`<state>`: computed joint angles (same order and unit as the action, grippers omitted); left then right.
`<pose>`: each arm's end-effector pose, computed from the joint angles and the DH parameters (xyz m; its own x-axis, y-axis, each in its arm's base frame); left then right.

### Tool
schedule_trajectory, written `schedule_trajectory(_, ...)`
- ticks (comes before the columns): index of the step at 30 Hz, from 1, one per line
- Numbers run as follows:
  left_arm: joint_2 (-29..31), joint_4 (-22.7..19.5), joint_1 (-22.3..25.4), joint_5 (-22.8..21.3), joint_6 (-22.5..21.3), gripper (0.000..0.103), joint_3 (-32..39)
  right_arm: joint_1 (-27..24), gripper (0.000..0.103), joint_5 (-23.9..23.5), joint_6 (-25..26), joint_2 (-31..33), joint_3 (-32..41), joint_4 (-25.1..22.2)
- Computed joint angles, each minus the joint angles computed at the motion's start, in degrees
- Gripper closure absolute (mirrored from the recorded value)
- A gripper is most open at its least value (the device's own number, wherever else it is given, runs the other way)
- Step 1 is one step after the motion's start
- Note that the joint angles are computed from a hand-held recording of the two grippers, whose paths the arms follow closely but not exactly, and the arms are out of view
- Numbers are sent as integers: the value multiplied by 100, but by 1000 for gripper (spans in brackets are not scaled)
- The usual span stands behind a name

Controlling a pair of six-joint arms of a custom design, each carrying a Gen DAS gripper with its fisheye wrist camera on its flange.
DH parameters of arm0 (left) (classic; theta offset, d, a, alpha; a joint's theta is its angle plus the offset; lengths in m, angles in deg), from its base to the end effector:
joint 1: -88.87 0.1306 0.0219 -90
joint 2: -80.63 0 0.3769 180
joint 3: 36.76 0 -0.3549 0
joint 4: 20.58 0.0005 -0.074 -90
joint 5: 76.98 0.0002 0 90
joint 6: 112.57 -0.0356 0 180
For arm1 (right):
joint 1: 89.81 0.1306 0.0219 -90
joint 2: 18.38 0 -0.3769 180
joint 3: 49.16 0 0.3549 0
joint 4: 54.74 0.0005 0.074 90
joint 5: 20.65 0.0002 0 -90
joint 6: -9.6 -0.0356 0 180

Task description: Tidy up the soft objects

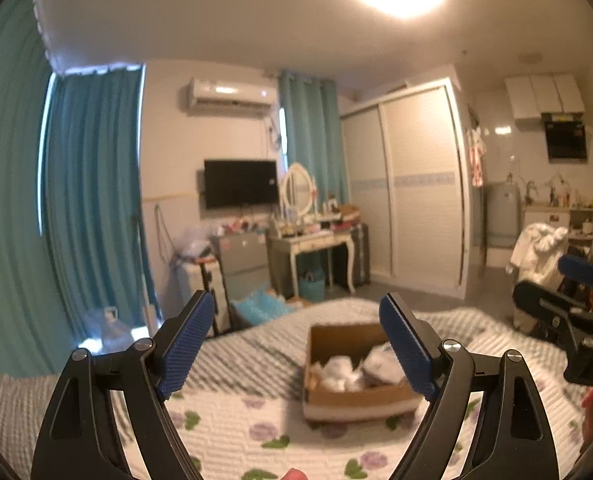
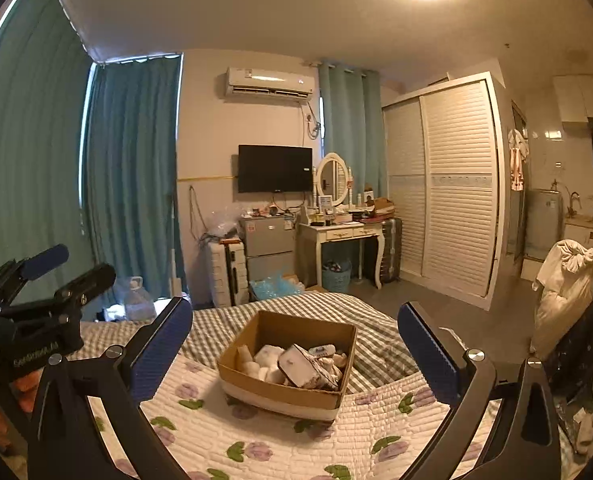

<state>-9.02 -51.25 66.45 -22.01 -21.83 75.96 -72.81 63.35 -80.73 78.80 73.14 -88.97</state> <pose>0.4277 -0.1549 0.6275 -0.1307 0.0425 -0.9905 -0.2145 0.9742 0.0701 0.4756 0.1488 0.6377 -0.1537 -0.0410 -0.9873 -0.3886 0.9211 0.0222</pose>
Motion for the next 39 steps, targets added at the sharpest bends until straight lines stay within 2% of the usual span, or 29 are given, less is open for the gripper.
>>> schedule_trajectory(4, -59, 226, 187, 225, 378, 17, -564, 60, 0, 278, -251, -65, -677, 637)
schedule_trajectory(5, -63, 271, 228, 282, 495, 17, -662, 92, 0, 453, -287, -59, -817, 761)
schedule_trajectory(7, -62, 356, 260, 304, 562, 17, -861, 111, 0, 477, -299, -14, -975, 910)
schedule_trajectory(14, 59, 1, 203, 397, 619, 17, -859, 94, 0, 437, -433, 195, -1137, 827)
schedule_trajectory(21, 36, -99, 134, 461, 702, 17, -860, 43, 0, 486, -479, 103, -1304, 974)
schedule_trajectory(29, -12, 0, 146, 445, 702, 17, -989, 70, 0, 561, -481, 66, -1342, 996)
schedule_trajectory(39, -89, 26, 214, 673, 831, 17, -1086, 91, 0, 598, -465, 84, -1360, 944)
